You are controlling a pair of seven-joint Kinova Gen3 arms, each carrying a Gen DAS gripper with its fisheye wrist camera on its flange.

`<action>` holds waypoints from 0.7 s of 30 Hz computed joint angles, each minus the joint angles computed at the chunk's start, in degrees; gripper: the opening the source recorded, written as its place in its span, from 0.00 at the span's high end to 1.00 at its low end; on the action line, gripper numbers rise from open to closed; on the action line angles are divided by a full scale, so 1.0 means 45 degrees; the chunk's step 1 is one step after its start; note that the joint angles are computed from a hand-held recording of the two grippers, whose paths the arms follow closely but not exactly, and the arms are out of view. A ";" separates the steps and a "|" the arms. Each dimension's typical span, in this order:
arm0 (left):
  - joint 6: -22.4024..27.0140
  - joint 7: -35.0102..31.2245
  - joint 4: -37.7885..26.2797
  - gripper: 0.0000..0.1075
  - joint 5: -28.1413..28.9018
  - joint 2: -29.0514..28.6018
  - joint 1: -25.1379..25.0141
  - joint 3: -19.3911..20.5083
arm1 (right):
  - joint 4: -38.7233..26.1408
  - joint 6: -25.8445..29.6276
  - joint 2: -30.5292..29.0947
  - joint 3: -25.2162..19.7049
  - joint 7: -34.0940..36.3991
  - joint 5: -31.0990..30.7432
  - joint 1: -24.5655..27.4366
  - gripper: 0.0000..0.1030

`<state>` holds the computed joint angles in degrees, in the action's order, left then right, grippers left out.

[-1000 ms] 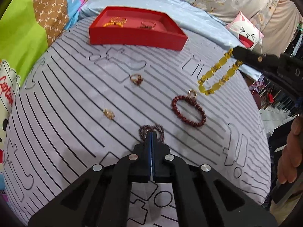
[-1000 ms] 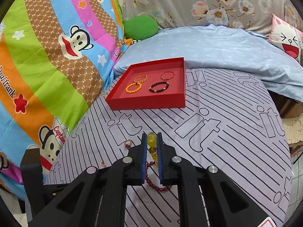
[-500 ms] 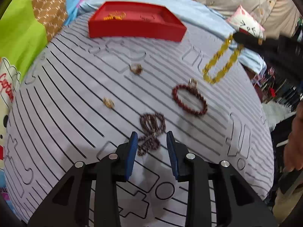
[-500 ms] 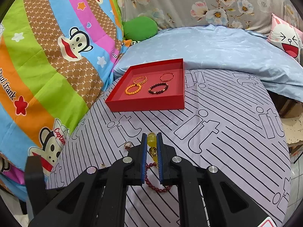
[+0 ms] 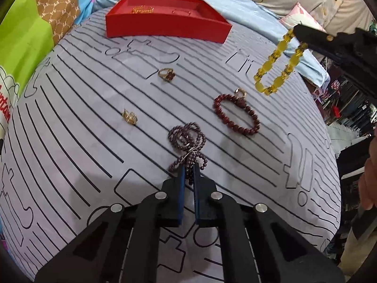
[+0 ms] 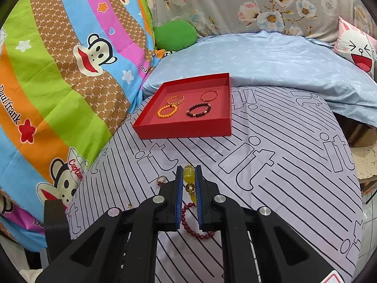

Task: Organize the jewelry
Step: 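Lift the dark strand with the left tool while the right tool lifts the yellow strand, then lower both strands into the red tray and open both tools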

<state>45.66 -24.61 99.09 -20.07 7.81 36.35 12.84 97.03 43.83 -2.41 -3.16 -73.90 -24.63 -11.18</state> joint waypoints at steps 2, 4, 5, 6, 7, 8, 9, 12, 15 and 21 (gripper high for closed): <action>-0.0033 0.0019 -0.0044 0.94 -0.0117 -0.0122 0.0023 0.0002 | -0.0046 0.0030 -0.0020 0.0000 -0.0003 -0.0011 -0.0007 0.91; 0.0012 0.0087 -0.0149 0.94 -0.0281 -0.0224 0.0034 0.0019 | -0.0073 0.0028 -0.0038 0.0016 0.0052 -0.0035 -0.0005 0.91; 0.0032 0.0082 -0.0227 0.94 -0.0300 -0.0254 0.0009 0.0033 | -0.0105 0.0032 -0.0045 0.0019 0.0076 -0.0042 -0.0007 0.91; 0.0041 0.0088 -0.0271 0.95 -0.0332 -0.0293 -0.0008 0.0048 | -0.0148 0.0049 -0.0047 0.0042 0.0153 -0.0101 -0.0001 0.91; 0.0099 0.0126 -0.0359 0.95 -0.0438 -0.0348 -0.0016 0.0050 | -0.0191 0.0053 -0.0040 0.0049 0.0183 -0.0121 0.0002 0.91; 0.0141 0.0149 -0.0431 0.95 -0.0525 -0.0393 -0.0029 0.0065 | -0.0252 0.0054 -0.0033 0.0051 0.0207 -0.0134 0.0004 0.91; 0.0185 0.0075 -0.0524 0.95 -0.0545 -0.0440 -0.0086 0.0074 | -0.0322 0.0059 -0.0019 0.0059 0.0246 -0.0156 0.0009 0.91; 0.0327 -0.0224 -0.0938 0.95 -0.0661 -0.0589 -0.0305 0.0069 | -0.0668 0.0113 0.0095 0.0064 0.0383 -0.0253 0.0019 0.91; 0.0403 -0.0543 -0.1378 0.95 -0.0831 -0.0712 -0.0575 0.0027 | -0.1020 0.0138 0.0243 0.0043 0.0532 -0.0347 0.0045 0.91; 0.0663 -0.1425 -0.2600 0.95 -0.1031 -0.0583 -0.1238 -0.0223 | -0.2426 0.0543 0.1058 -0.0087 0.0750 -0.0608 0.0161 0.91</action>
